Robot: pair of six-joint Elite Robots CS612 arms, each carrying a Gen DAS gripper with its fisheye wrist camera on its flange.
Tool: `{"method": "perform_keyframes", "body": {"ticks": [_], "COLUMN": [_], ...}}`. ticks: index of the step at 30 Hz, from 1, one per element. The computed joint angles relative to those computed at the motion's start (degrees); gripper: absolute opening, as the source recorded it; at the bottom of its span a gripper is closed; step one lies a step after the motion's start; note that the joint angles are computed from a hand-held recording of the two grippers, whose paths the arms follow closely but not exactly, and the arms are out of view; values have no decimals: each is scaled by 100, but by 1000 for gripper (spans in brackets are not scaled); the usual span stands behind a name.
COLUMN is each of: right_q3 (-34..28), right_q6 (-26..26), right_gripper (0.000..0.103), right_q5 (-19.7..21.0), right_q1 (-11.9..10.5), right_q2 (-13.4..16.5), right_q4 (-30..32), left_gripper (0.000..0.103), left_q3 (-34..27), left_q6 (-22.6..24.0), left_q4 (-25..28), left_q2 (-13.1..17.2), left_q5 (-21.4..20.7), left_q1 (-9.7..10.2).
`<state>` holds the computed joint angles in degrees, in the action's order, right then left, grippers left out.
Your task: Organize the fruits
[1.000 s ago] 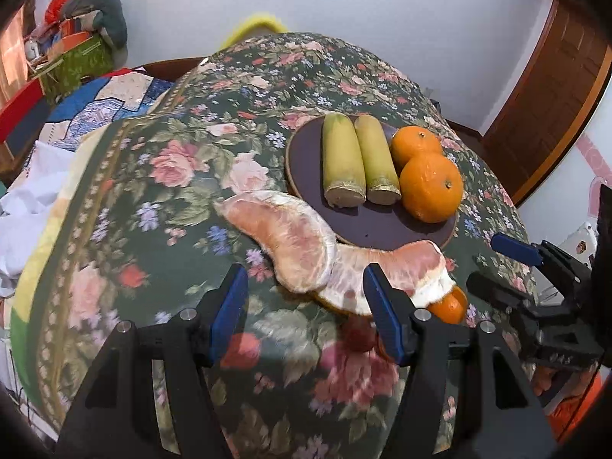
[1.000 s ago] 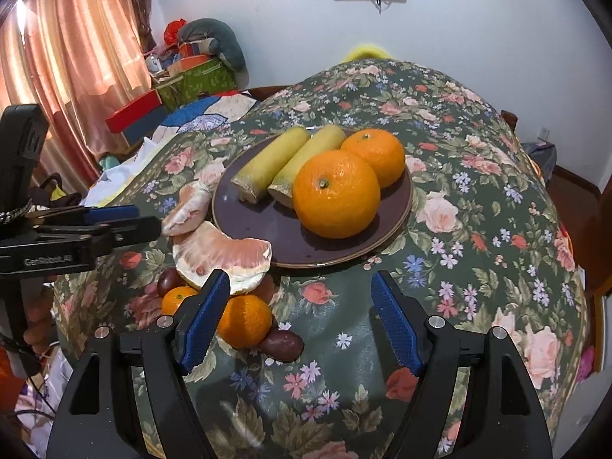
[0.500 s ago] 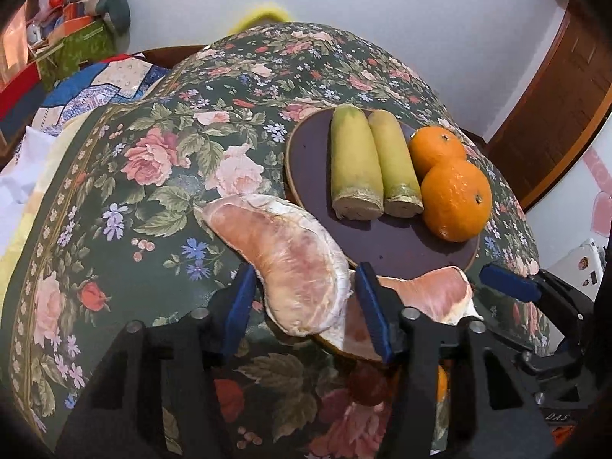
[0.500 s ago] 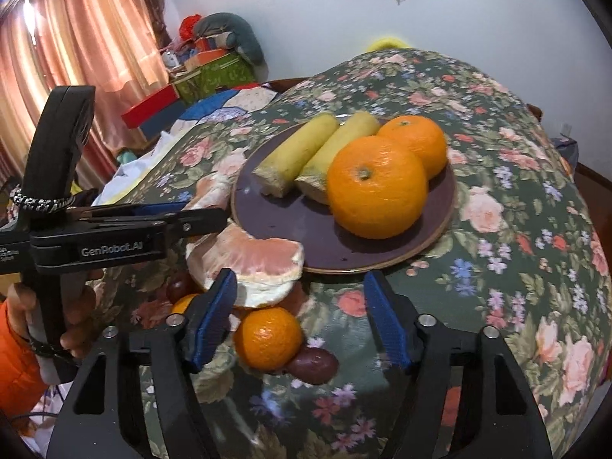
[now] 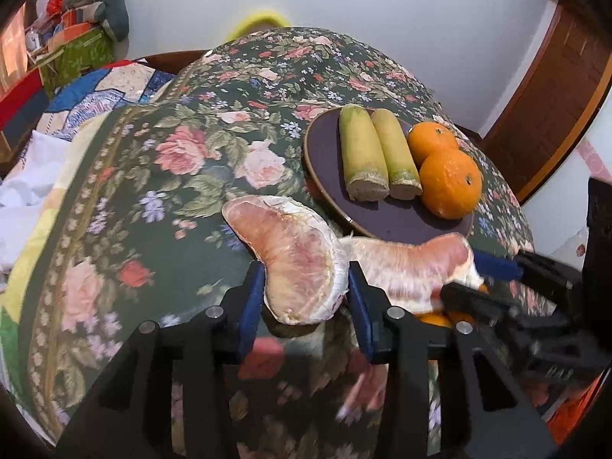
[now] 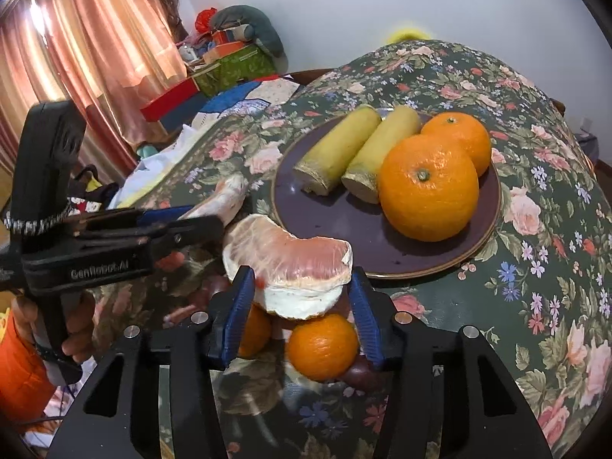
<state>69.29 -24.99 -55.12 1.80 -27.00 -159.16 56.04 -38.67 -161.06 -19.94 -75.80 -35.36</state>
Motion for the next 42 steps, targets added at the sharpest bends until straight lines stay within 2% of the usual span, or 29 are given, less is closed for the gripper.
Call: {"method": "perform_keyframes", "body": {"ticks": [4, 11, 17, 21, 27, 32, 36, 42], "right_q3": [109, 368, 435, 339, 74, -196, -318, -482], "right_q6": [9, -230, -312, -309, -129, 52, 48, 204], "right_gripper": [47, 47, 47, 49, 49, 49, 49, 49], "right_q5": [138, 83, 144, -39, -137, 89, 177, 291], "right_q1": [8, 94, 120, 174, 198, 187, 207, 198], "right_q2": [-91, -257, -292, -237, -90, 37, 105, 210], "right_q4": [-98, -313, -231, -90, 223, 561, 649, 691], "left_gripper": [42, 42, 42, 42, 43, 45, 57, 58], "left_q3": [449, 1154, 1498, 1480, 1282, 1097, 946, 688], "left_q6": [44, 59, -16, -82, -70, -161, -144, -126], "left_q4": [-252, -484, -536, -527, -418, -401, -435, -298], "left_q2": [-232, -553, -683, -654, -553, -455, -369, -236], "left_q5": [77, 171, 122, -29, 22, -7, -60, 174], "left_q1": [-36, -126, -145, -108, -85, -27, 16, 27]}}
